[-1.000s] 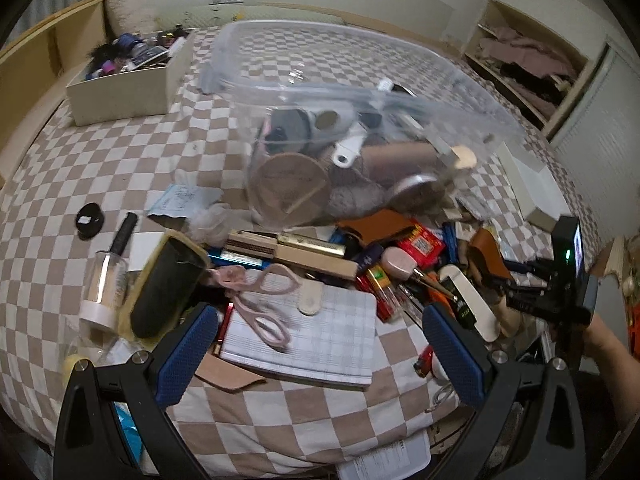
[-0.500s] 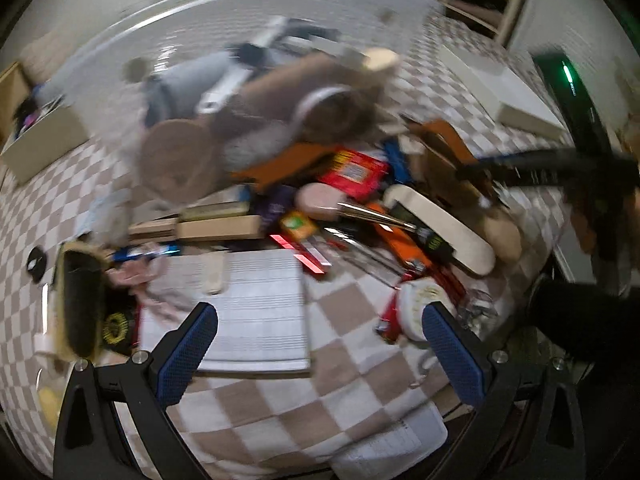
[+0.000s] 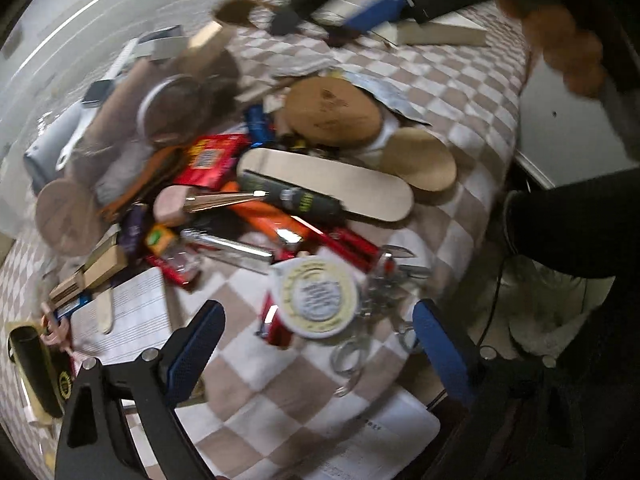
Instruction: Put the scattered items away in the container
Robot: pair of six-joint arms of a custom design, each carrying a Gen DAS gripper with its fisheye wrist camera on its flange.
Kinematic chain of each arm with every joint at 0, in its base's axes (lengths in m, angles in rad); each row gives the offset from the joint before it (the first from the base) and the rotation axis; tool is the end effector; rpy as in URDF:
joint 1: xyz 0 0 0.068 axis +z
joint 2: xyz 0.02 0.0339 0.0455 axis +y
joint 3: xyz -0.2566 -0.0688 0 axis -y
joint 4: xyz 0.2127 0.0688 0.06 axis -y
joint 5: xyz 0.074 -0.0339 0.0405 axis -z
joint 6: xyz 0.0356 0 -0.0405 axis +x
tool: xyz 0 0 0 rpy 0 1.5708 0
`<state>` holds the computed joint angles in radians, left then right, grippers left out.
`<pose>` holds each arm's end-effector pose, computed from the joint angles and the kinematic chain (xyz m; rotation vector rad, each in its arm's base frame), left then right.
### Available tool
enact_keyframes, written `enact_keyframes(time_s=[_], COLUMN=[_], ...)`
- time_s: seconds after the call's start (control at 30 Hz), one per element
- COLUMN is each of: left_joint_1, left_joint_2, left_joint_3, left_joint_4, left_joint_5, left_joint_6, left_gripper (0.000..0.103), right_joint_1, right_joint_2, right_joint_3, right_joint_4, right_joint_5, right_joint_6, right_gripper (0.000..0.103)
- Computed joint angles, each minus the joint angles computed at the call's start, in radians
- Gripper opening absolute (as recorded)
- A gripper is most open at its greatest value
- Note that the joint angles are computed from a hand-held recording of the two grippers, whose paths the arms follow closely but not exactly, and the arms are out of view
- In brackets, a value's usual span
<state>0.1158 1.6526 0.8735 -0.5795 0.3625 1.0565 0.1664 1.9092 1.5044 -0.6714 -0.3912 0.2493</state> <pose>0.2568 0.0172 0.1576 1.2965 2.4314 -0.2583 0.3676 0.0755 0.2328 -0.0228 2.6675 0.6553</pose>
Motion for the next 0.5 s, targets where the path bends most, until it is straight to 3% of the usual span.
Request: enact_keyframes(time_s=[0.1,0.37,0.43,0.5], left_joint_1=[-0.032,-0.086,-0.098,-0.11], left_joint_2=[-0.004,-0.008,-0.016,-0.022], left_joint_3=[-0.026,-0.073,-0.08,-0.08], left_joint_4=[0.021,0.078,0.08,0.068], left_joint_5=[-0.014,-0.046,-0.044,-0.041], left_joint_6=[-0.014,-0.034,-0.035,-0.031], left_gripper=[0.087,0.076,0.071,0.06], right_joint_1=[-0.003,-0.004,-0.003,-0.003], right_joint_2=[-0.026,-0.044,-0.042,-0.043], right_joint_3=[0.002,0.021,0.03,0.032], right_joint_4=[-0.002,-0.006,-0.009,-0.009], right_joint_5=[-0.015,-0.048,-0.048,-0.048], right_joint_6=[0.005,0.04,0.048,0.055], right_gripper=[0.047,0.047,0.047,0.047])
